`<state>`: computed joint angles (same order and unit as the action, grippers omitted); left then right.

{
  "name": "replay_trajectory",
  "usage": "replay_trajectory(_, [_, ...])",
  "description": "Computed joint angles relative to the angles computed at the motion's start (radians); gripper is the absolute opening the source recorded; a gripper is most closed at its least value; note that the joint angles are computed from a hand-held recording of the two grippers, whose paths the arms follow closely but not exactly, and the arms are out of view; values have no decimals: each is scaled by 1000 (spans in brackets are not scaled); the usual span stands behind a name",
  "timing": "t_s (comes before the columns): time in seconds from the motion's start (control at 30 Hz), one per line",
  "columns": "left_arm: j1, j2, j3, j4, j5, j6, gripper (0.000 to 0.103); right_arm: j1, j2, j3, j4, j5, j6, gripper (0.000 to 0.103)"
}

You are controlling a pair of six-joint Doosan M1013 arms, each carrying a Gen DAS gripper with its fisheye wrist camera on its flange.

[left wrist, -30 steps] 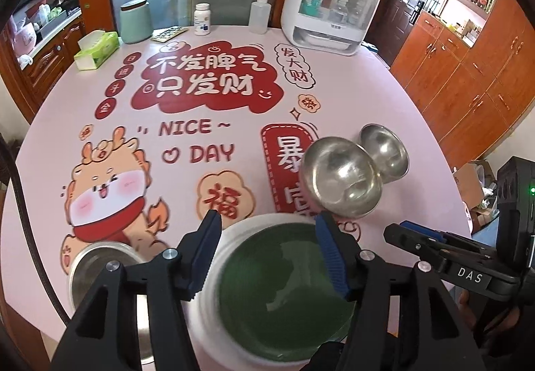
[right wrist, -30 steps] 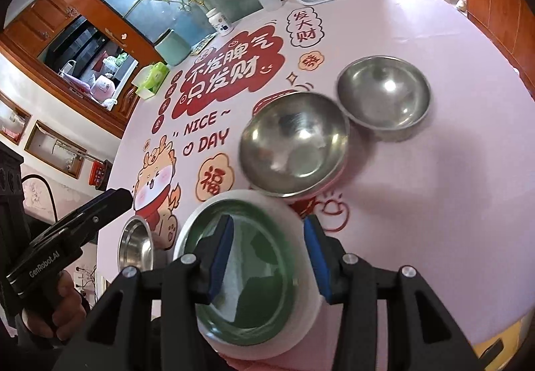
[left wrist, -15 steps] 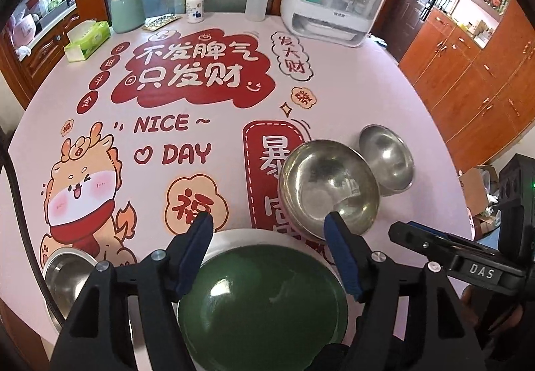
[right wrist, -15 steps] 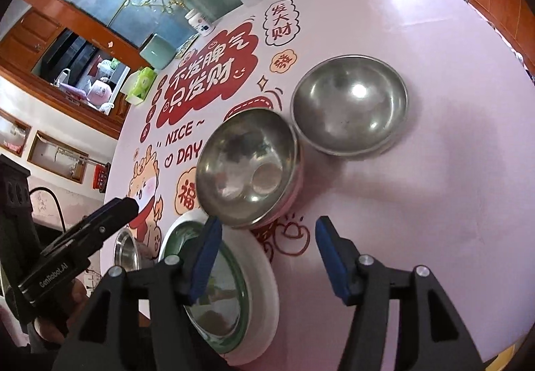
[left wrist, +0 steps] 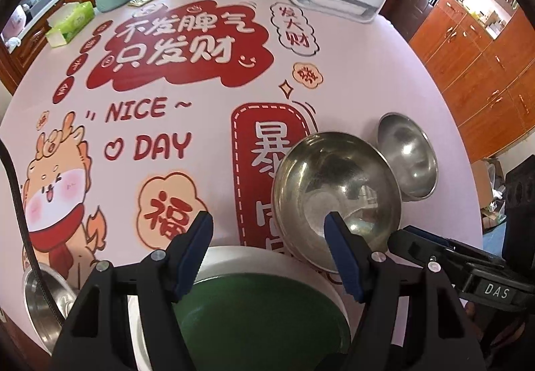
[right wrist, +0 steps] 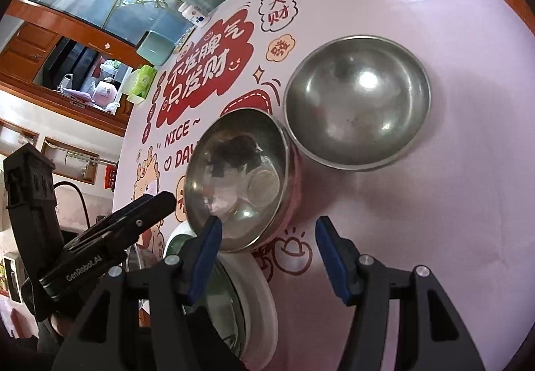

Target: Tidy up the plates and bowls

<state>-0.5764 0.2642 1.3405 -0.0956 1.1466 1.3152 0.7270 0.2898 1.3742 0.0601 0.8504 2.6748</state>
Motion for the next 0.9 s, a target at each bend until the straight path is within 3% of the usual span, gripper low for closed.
replay_trajectory(0.23, [2, 41, -23, -45, 55, 25, 63, -18, 10, 6, 52, -8, -34, 53])
replay_trajectory(0.3, [2, 49, -28, -49, 66, 30, 58, -23, 15, 4, 72, -2, -50, 50])
replay_trajectory(0.4, [2, 59, -35, -52, 78, 31, 48, -29, 20, 3, 93, 4, -71, 38])
replay_trajectory(0.63, [4, 79, -49, -73, 116, 38, 20, -41, 30, 2, 145, -9, -117, 29])
replay_trajectory(0.9, [4, 83, -50, -79, 113, 40, 17, -44, 31, 1, 155, -8, -130, 29])
